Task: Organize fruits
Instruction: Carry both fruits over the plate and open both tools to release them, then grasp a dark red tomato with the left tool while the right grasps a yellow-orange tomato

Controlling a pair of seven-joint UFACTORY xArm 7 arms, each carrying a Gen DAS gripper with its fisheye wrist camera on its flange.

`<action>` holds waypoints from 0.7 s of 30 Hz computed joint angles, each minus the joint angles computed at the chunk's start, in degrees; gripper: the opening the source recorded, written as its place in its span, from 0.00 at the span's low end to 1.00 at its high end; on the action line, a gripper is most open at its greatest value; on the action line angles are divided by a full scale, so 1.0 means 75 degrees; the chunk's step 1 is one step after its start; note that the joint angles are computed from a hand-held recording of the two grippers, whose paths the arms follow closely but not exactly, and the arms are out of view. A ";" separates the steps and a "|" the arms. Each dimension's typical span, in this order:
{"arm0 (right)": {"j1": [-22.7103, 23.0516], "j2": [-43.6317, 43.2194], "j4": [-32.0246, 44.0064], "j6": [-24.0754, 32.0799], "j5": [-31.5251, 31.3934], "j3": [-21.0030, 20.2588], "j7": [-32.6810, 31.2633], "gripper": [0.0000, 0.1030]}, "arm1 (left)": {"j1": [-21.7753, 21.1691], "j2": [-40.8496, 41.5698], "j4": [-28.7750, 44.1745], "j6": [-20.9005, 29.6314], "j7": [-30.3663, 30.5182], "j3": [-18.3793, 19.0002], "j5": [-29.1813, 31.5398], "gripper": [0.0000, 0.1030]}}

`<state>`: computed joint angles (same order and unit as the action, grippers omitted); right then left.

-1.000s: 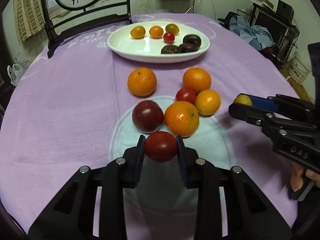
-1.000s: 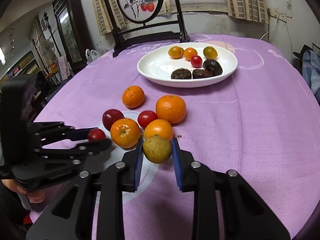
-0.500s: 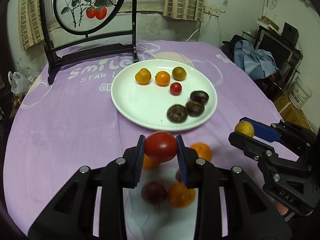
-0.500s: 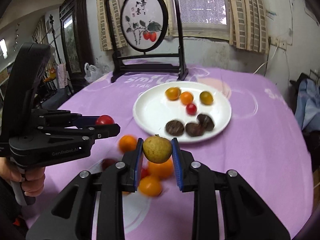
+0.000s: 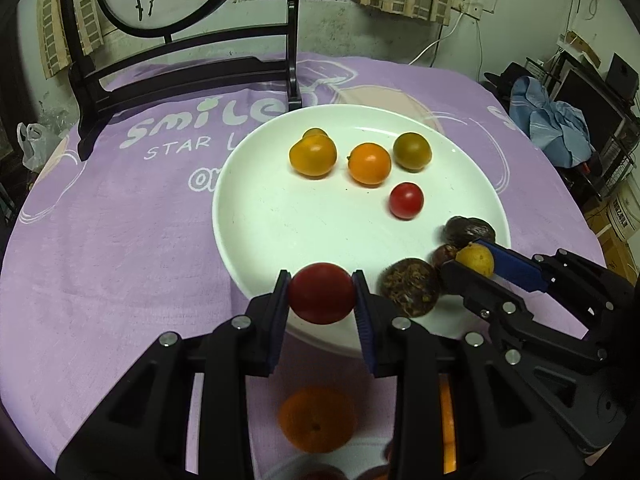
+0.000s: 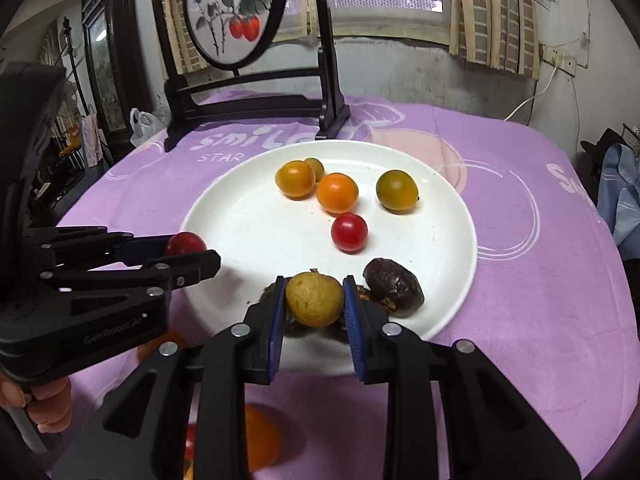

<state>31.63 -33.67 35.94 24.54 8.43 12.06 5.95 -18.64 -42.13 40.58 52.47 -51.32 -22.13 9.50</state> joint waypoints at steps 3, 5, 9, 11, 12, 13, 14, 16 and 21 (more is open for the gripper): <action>0.0026 0.0162 0.0065 0.0027 0.0091 -0.0043 0.0058 0.32 | 0.0006 -0.0004 -0.0084 -0.0149 -0.0112 0.0140 -0.0158 0.50; 0.0063 0.0069 -0.0008 0.0016 0.0217 -0.0106 0.0115 0.36 | 0.0061 -0.0165 -0.0137 -0.0120 -0.0251 0.0090 -0.0125 0.62; 0.0167 -0.0419 -0.0282 0.0041 0.0347 -0.0203 0.0107 0.41 | -0.0009 -0.0624 -0.0217 -0.0005 -0.0253 0.0077 -0.0172 0.68; 0.0250 -0.0693 -0.0386 0.0203 0.0426 -0.0271 0.0076 0.41 | -0.0070 -0.0869 -0.0269 0.0085 -0.0259 0.0080 -0.0268 0.70; 0.0257 -0.0850 -0.0444 0.0296 0.0426 -0.0263 0.0072 0.42 | -0.0109 -0.1027 -0.0296 0.0171 -0.0253 0.0063 -0.0307 0.71; 0.0273 -0.1007 -0.0504 0.0384 0.0429 -0.0260 0.0061 0.43 | -0.0123 -0.1144 -0.0306 0.0271 -0.0249 0.0024 -0.0328 0.71; 0.0339 -0.1252 -0.0610 0.0505 0.0460 -0.0289 0.0021 0.44 | -0.0144 -0.1276 -0.0322 0.0376 -0.0248 -0.0012 -0.0353 0.71; 0.0393 -0.1628 -0.0748 0.0747 0.0474 -0.0279 -0.0016 0.44 | -0.0240 -0.1609 -0.0399 0.0583 -0.0264 -0.0080 -0.0457 0.73; 0.0581 -0.2988 -0.1291 0.1664 0.0508 -0.0201 -0.0041 0.47 | -0.0499 -0.2448 -0.0613 0.1265 -0.0404 -0.0432 -0.0687 0.80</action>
<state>35.99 -56.08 26.26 37.02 12.23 10.55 5.64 -22.38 -60.49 35.98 61.95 -54.35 -25.37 4.35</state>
